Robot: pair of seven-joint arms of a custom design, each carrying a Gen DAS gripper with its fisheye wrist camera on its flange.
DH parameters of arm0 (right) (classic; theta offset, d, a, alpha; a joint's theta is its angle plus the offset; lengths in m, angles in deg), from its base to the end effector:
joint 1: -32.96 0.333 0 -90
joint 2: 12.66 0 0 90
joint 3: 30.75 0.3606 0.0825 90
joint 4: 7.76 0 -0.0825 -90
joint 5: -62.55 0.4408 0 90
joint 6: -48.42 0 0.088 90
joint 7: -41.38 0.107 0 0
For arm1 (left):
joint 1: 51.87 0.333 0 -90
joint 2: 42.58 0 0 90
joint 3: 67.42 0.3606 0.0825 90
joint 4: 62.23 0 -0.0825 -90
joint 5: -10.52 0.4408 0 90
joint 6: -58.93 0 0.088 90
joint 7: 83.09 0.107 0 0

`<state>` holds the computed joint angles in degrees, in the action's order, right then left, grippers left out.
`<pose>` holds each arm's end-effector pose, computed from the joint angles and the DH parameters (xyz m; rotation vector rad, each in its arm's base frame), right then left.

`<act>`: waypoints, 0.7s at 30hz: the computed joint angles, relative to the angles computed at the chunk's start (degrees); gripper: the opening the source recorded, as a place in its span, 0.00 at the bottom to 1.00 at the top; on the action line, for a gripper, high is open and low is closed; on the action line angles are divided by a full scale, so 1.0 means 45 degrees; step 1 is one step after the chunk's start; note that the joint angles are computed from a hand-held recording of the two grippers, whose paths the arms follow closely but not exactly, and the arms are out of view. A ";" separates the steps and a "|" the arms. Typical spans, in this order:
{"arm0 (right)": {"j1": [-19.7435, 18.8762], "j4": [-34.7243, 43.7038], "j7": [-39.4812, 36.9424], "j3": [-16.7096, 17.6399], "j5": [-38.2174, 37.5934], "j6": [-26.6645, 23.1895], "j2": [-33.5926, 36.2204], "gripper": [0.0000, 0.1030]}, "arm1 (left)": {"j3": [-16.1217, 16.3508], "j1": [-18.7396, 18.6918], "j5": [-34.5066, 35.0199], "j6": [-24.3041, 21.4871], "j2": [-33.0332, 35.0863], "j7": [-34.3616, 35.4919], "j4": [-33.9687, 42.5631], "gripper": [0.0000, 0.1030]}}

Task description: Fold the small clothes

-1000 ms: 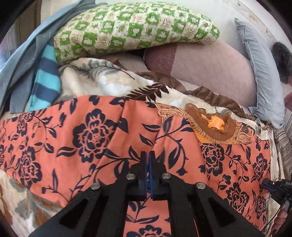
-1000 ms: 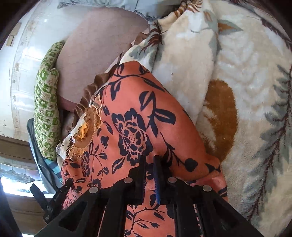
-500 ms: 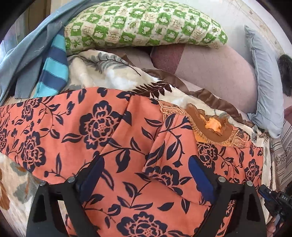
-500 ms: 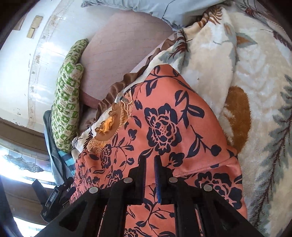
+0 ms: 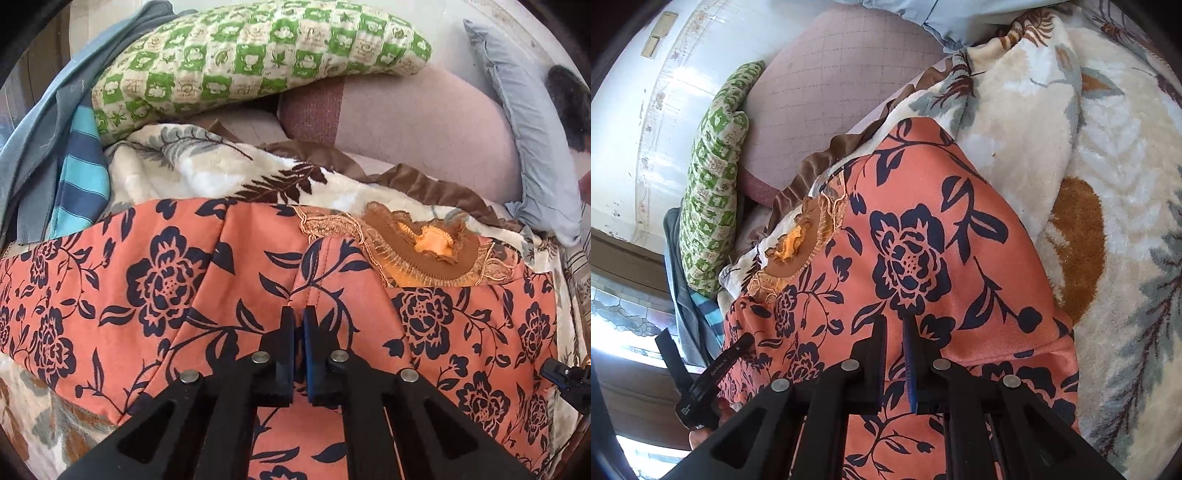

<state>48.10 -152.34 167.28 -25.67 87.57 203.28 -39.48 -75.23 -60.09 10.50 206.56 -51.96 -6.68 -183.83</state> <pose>0.4476 0.1528 0.5243 -1.1387 2.1707 0.0847 0.5716 -0.1687 0.5747 -1.8767 1.9682 -0.7331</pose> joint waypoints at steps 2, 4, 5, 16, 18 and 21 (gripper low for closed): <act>-0.0013 -0.0034 0.0107 0.0042 -0.0007 0.0000 -0.0021 0.11 | 0.0169 -0.0034 -0.0400 -0.0013 -0.0177 0.0345 -0.0077 0.04; 0.0056 -0.0061 0.0123 0.0037 0.0054 0.0041 -0.0035 0.11 | 0.0261 -0.0003 -0.0601 0.0124 -0.0534 0.0447 -0.0320 0.04; 0.0105 -0.0076 0.0080 0.0026 0.0082 0.0078 -0.0044 0.11 | 0.0346 -0.0073 -0.0848 0.0287 -0.0683 0.0671 -0.0427 0.04; 0.0467 0.0207 -0.0602 -0.0245 0.0273 -0.0310 0.0274 0.11 | 0.0389 0.0808 0.0962 -0.1362 -0.2112 -0.0569 -0.2203 0.04; 0.0692 0.0603 -0.1076 -0.0461 0.0536 -0.1274 0.0708 0.11 | 0.1031 0.0548 -0.0298 -0.0980 -0.2527 -0.0367 -0.2744 0.04; 0.0528 0.0654 -0.1063 -0.0267 0.0548 -0.1363 0.0803 0.11 | 0.1646 0.0694 -0.1225 -0.0429 -0.3574 -0.0221 -0.3690 0.12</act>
